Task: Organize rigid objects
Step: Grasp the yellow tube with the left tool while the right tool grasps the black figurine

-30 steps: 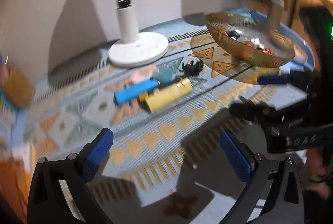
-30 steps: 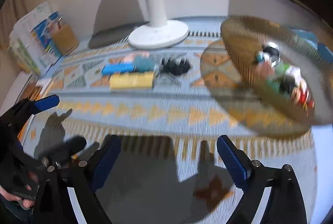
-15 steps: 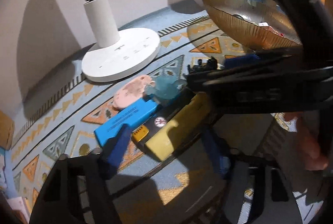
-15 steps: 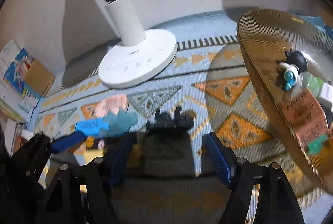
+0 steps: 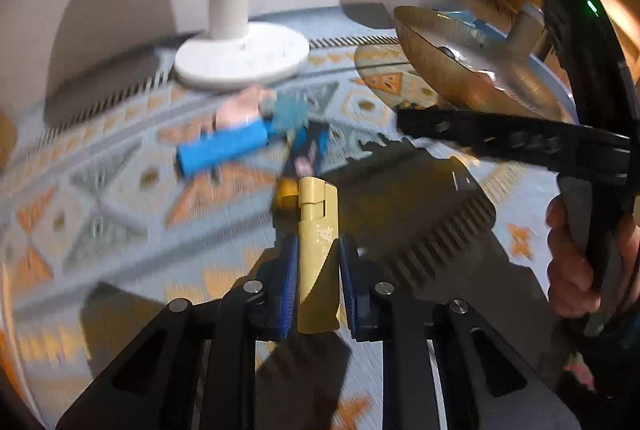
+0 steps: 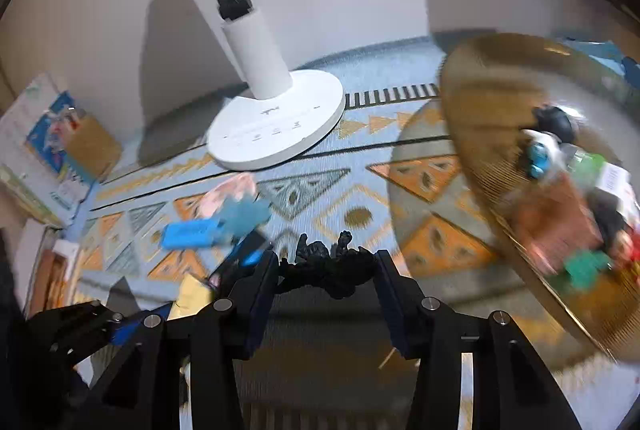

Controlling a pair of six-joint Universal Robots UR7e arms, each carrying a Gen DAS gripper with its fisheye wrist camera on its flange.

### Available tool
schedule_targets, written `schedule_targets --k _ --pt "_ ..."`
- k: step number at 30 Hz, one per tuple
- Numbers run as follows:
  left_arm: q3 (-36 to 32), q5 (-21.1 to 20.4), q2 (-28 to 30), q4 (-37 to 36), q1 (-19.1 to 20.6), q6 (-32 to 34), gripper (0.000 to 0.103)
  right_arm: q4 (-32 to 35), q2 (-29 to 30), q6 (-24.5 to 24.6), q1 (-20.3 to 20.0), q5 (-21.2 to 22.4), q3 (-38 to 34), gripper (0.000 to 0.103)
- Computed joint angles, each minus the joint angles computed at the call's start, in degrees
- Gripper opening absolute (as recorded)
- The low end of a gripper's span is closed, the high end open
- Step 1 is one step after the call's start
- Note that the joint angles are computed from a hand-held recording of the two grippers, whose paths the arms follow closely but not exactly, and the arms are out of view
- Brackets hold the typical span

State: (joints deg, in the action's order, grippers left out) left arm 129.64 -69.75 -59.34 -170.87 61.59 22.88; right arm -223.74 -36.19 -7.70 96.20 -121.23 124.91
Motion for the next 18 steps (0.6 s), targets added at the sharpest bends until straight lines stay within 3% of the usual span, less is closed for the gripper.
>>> schedule_targets --k 3,9,13,14,18 --pt "1.81 -4.71 -3.59 6.41 1.43 -2.07 0.017 -5.12 -0.58 -1.39 0.29 0.67 5.27 0.048" --pt "6.07 -0.66 -6.13 2.8 -0.24 -5.55 0.018 -12.74 1.58 -6.69 0.63 -1.74 10.69 0.048" --pt "6.74 2.08 -5.88 2.38 -1.65 -8.44 0.071 -15.77 1.85 -8.78 -1.5 3.53 14.76 0.048" --pt "7.33 3.23 -5.27 0.03 -2.37 -8.07 0.076 -16.82 2.46 -9.86 -1.74 3.87 15.54 0.048" --pt "8.68 8.5 -1.4 -6.21 -5.27 -6.86 0.076 -18.99 3.7 -11.95 -2.21 4.21 17.56 0.049"
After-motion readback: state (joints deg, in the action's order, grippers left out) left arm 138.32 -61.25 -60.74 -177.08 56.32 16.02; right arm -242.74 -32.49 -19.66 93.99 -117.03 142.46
